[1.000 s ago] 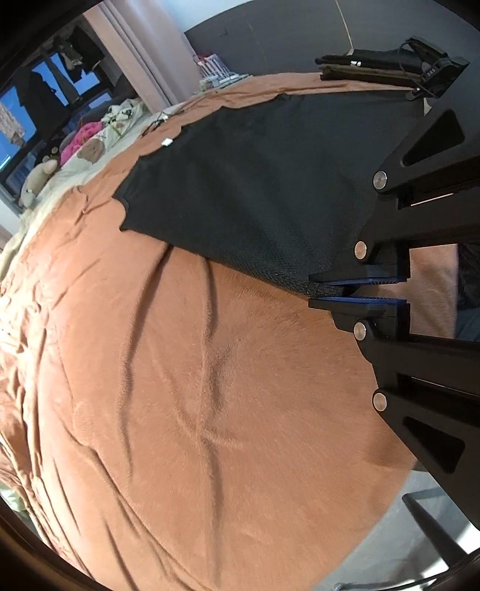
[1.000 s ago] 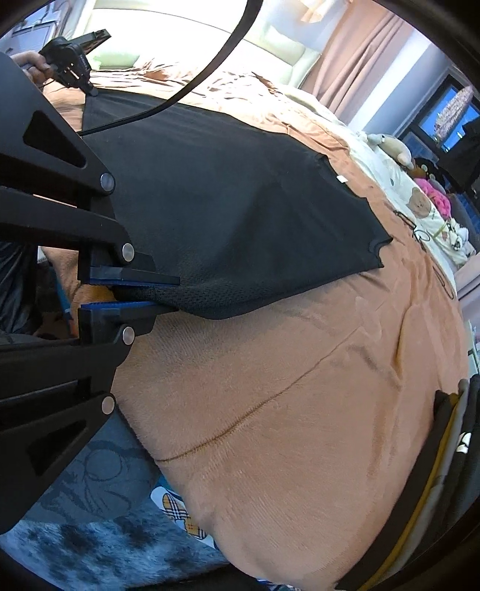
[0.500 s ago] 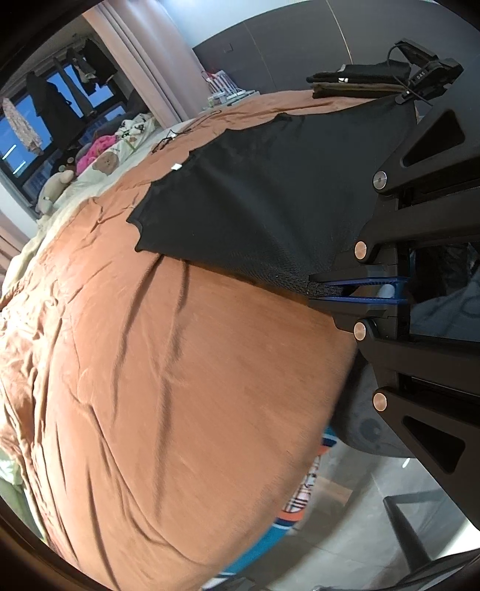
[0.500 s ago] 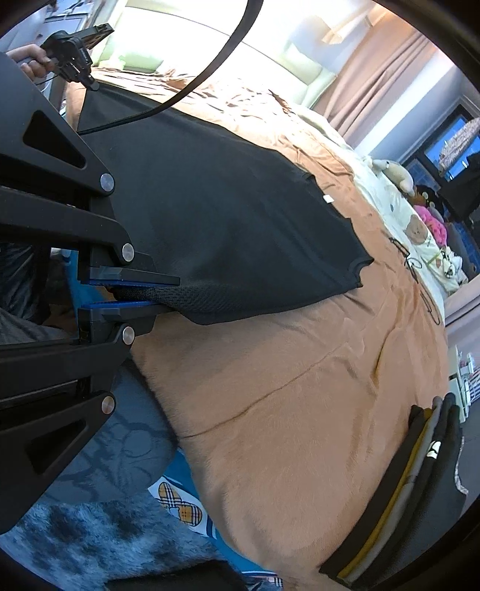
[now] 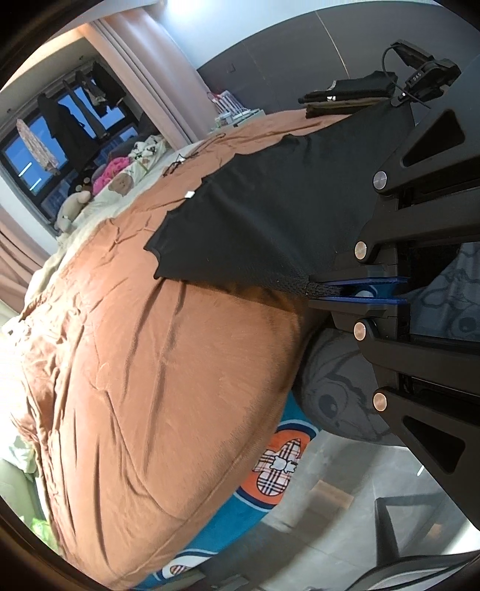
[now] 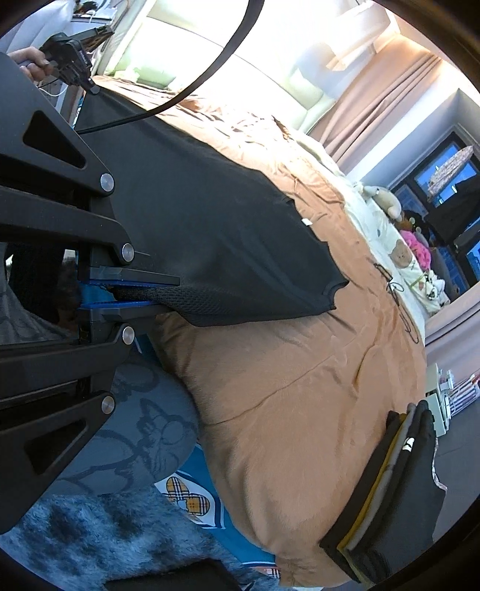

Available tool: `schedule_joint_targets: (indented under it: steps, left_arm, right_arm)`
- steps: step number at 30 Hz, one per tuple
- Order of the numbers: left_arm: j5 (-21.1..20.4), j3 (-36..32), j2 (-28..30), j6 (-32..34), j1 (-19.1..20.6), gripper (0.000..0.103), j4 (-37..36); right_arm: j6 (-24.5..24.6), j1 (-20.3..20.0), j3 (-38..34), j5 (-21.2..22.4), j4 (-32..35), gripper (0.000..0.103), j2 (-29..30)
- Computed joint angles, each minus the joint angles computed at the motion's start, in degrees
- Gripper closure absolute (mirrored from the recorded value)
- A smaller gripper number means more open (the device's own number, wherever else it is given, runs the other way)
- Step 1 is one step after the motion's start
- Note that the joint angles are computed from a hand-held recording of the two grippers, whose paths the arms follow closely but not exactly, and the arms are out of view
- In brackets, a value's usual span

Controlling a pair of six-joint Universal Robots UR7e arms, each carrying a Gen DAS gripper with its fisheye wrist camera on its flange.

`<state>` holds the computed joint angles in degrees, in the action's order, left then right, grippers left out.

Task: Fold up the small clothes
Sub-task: 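Lift the hem with both grippers and carry it toward the collar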

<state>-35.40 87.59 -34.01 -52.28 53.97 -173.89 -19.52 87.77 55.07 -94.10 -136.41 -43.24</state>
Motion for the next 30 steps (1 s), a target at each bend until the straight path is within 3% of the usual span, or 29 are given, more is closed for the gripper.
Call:
schedule_joint_targets:
  steps: [10, 18, 24, 30]
  left_arm:
    - [1.00, 6.69, -1.96, -1.89, -3.76, 0.099, -7.68]
    - [2.97, 7.73, -2.88, -1.51, -6.61, 0.099, -8.44]
    - [2.96, 4.20, -2.00, 2.64, -5.89, 0.099, -8.55]
    - [2.86, -1.99, -0.55, 7.22, -4.20, 0.099, -6.54]
  right_arm:
    - [-1.57, -1.74, 5.29, 4.16, -0.68, 0.101, -4.54]
    - [-1.40, -2.94, 7.61, 6.31, -1.61, 0.101, -7.52]
    - [-0.59, -2.90, 4.27, 7.18, -0.61, 0.101, -5.73]
    - [0.56, -2.08, -4.02, 7.86, 1.47, 0.101, -0.57]
